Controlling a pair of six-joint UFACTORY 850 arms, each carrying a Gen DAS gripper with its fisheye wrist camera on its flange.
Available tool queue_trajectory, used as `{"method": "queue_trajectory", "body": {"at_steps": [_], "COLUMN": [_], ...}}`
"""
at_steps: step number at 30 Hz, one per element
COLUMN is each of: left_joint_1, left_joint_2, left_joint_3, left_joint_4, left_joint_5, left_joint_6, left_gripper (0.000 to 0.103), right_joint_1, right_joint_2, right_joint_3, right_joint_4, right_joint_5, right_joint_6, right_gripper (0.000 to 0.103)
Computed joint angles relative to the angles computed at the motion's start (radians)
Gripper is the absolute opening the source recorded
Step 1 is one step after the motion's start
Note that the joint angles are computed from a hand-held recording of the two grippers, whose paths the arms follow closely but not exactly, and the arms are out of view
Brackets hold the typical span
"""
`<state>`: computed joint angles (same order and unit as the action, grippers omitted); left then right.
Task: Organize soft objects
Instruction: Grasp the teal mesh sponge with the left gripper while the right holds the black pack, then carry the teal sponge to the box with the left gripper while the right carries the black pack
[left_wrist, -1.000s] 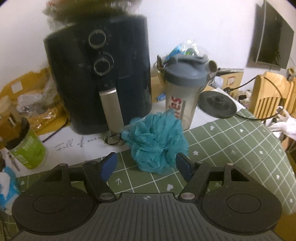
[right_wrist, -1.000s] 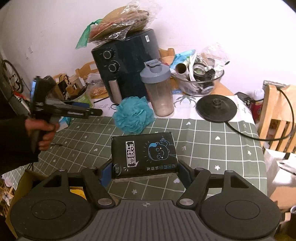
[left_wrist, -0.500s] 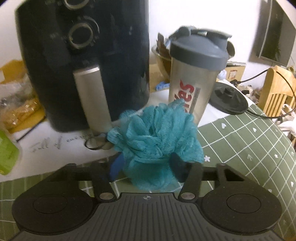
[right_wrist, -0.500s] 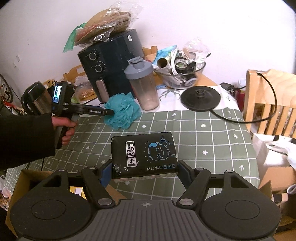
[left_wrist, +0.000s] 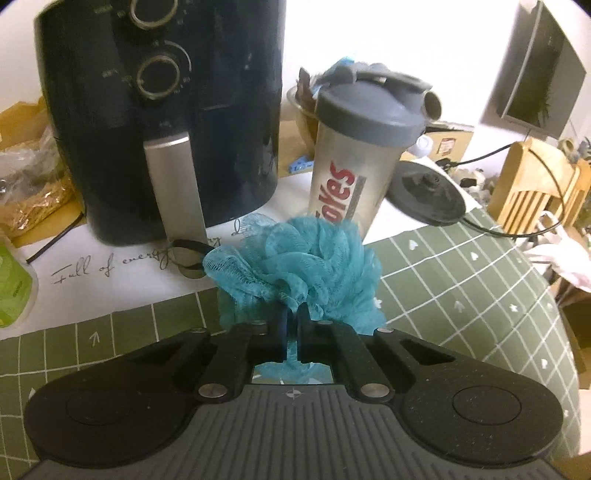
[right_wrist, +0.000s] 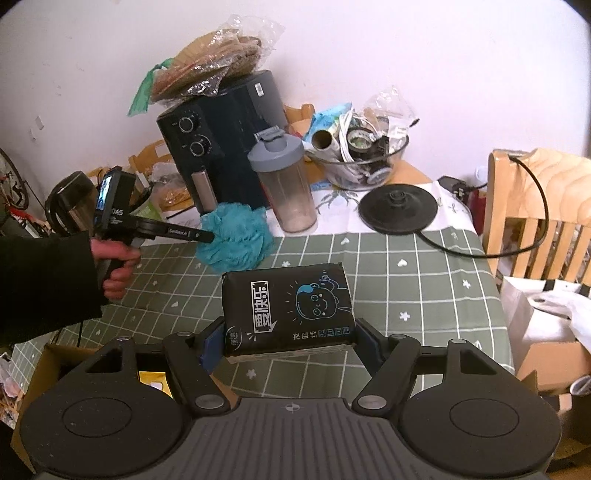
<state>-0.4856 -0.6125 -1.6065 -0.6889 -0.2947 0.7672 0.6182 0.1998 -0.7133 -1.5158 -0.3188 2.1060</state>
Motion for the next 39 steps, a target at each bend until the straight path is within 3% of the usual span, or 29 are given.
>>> {"method": "queue_trajectory", "body": {"at_steps": [7, 15, 25, 31, 39], "left_joint_1": [0.001, 0.000, -0.006, -0.019, -0.044], "left_joint_2": [0.086, 0.198, 0.334, 0.412, 0.508], "left_joint_3": [0.087, 0.187, 0.281, 0.329, 0.386], "left_joint_4": [-0.087, -0.018, 0.485, 0.874, 1.086], "left_joint_5": [0.041, 0.108, 0.145, 0.101, 0.019], "left_joint_6": [0.053, -0.074, -0.653, -1.095, -1.362], "left_gripper": [0.004, 0.004, 0.004, 0.004, 0.004], "right_joint_1": [-0.014, -0.030, -0.043, -0.046, -0.037], "right_joint_2": [0.000, -0.001, -0.010, -0.015, -0.030], "right_joint_3": [-0.002, -0.005, -0.022, -0.039, -0.077], "right_joint_4": [-0.088, -0.215, -0.361, -0.416, -0.185], "right_joint_5": [0.035, 0.080, 0.135, 0.171, 0.204], "right_joint_6": [0.044, 0.136, 0.228, 0.241, -0.032], "right_gripper": [0.073, 0.073, 0.073, 0.073, 0.073]}}
